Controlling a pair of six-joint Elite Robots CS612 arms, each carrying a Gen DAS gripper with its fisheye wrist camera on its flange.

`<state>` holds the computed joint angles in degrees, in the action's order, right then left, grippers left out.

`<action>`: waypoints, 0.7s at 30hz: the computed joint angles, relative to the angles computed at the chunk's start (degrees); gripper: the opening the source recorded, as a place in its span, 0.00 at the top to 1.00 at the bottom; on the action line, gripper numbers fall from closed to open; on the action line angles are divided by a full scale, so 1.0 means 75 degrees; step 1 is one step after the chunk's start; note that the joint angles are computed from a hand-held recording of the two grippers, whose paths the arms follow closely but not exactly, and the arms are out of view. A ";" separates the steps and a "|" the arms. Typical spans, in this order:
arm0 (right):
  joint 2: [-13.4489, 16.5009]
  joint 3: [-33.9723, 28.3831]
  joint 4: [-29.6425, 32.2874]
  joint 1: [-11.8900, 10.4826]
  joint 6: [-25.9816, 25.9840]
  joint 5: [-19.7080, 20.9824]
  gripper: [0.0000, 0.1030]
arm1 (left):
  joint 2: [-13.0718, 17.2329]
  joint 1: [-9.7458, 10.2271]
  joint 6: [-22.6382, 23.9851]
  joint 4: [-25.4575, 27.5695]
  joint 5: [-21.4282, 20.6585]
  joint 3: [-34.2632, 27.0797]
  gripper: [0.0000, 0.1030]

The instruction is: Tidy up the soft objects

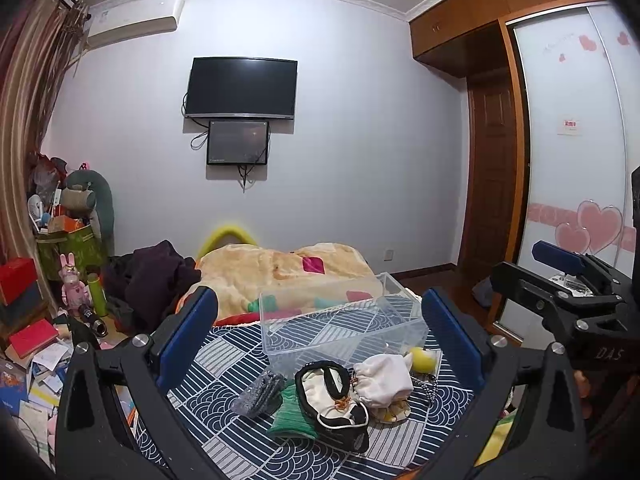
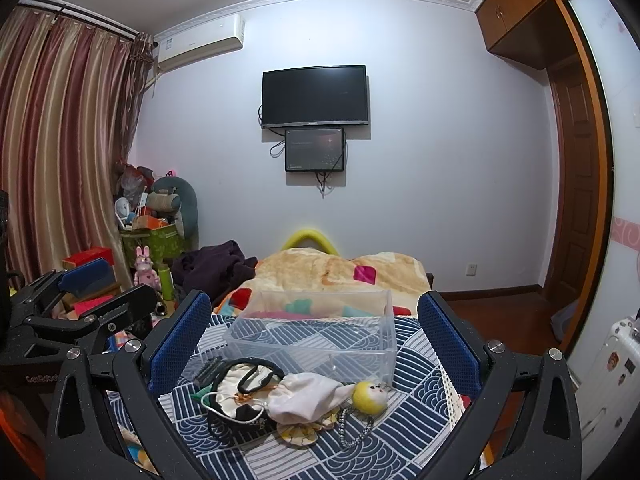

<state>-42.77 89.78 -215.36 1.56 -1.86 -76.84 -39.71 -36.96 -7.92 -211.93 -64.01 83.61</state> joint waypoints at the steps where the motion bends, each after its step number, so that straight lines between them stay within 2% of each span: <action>1: -0.0003 0.0003 -0.0002 -0.0001 0.0003 0.0000 0.00 | 0.0005 -0.0001 0.0008 -0.0009 0.0004 -0.0005 0.00; 21: -0.0003 0.0004 0.0029 0.0001 -0.0004 0.0009 0.00 | 0.0013 -0.0015 0.0070 -0.0060 0.0006 -0.0018 0.00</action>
